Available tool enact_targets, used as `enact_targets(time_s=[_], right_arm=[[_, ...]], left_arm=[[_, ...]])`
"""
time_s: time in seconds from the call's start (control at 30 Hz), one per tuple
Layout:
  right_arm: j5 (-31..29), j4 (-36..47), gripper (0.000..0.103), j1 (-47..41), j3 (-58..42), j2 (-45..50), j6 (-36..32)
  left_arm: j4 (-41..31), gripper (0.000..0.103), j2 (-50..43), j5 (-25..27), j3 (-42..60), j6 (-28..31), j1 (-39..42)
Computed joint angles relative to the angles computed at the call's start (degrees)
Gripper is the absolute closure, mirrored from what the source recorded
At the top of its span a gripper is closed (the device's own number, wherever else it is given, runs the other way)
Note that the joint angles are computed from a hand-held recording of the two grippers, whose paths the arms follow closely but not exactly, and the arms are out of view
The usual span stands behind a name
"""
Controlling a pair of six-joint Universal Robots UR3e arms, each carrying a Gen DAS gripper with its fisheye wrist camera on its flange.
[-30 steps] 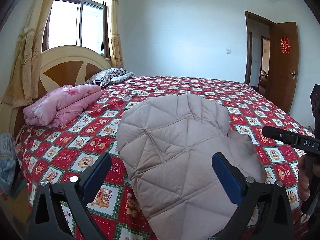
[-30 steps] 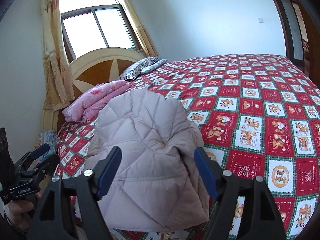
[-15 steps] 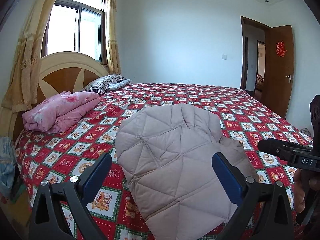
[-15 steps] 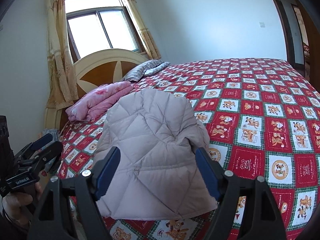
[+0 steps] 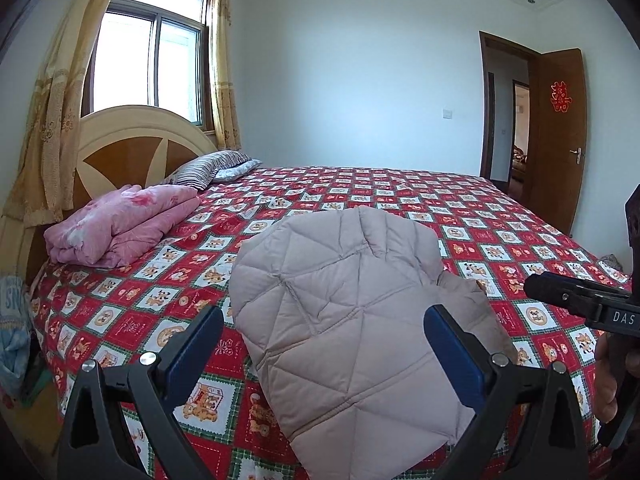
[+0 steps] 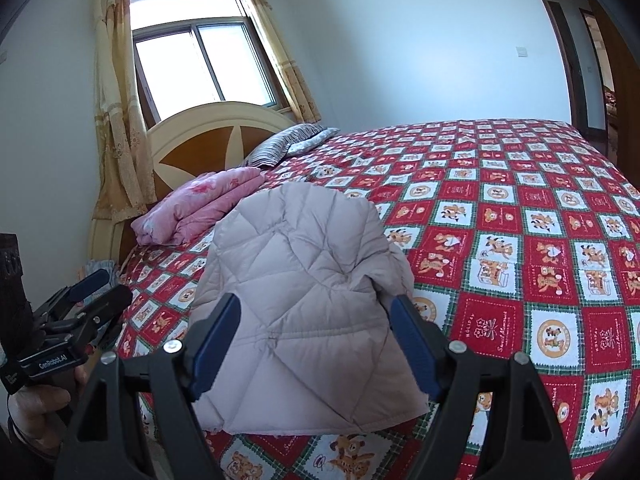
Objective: Fold large clothes
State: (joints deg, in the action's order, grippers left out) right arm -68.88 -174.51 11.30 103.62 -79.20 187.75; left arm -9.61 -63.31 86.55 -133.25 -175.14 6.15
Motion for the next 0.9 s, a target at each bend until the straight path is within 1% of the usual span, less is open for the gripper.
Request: enact_targets(time_s=[0.37,0.5,0.63,0.73,0.77,0.83,0.9], right_arm=[[0.15,-0.15,0.023,0.01,0.39,-0.21,-0.11],[0.06,-0.41,0.023,0.22,0.80,-0.25,-0.10],[-0.07,-0.67,0.023,0.37,0.95,-0.34,-0.03],[-0.20,-1.70,0.023,0.62,1.50,-0.35,-0.05],[-0.23,-1.89,0.023,0.72,1.59,-0.44,-0.06],[-0.34,-2.24,0.023,0.88,1.84,-0.74,-0.20],[-0.68,-2.43,0.023,1.23,1.94,-0.95,-0.38]], left_arm=[[-0.04,0.002,-0.61,0.45,-0.07,-0.05,0.06],[1.15,0.002,-1.79,2.04,-0.09,0.35,-0.81],[1.99,0.002,-3.29,5.17,0.52,0.86,-2.78],[-2.25,0.002,-3.63,4.41,2.49,1.00,-2.50],[-2.37,0.002,-3.71,4.31,2.53,0.97,-2.42],[-0.90,0.002,-4.49,6.11,2.46,0.79,-3.41],[0.66,0.002,-4.52,6.67,1.96,1.12,-3.97]])
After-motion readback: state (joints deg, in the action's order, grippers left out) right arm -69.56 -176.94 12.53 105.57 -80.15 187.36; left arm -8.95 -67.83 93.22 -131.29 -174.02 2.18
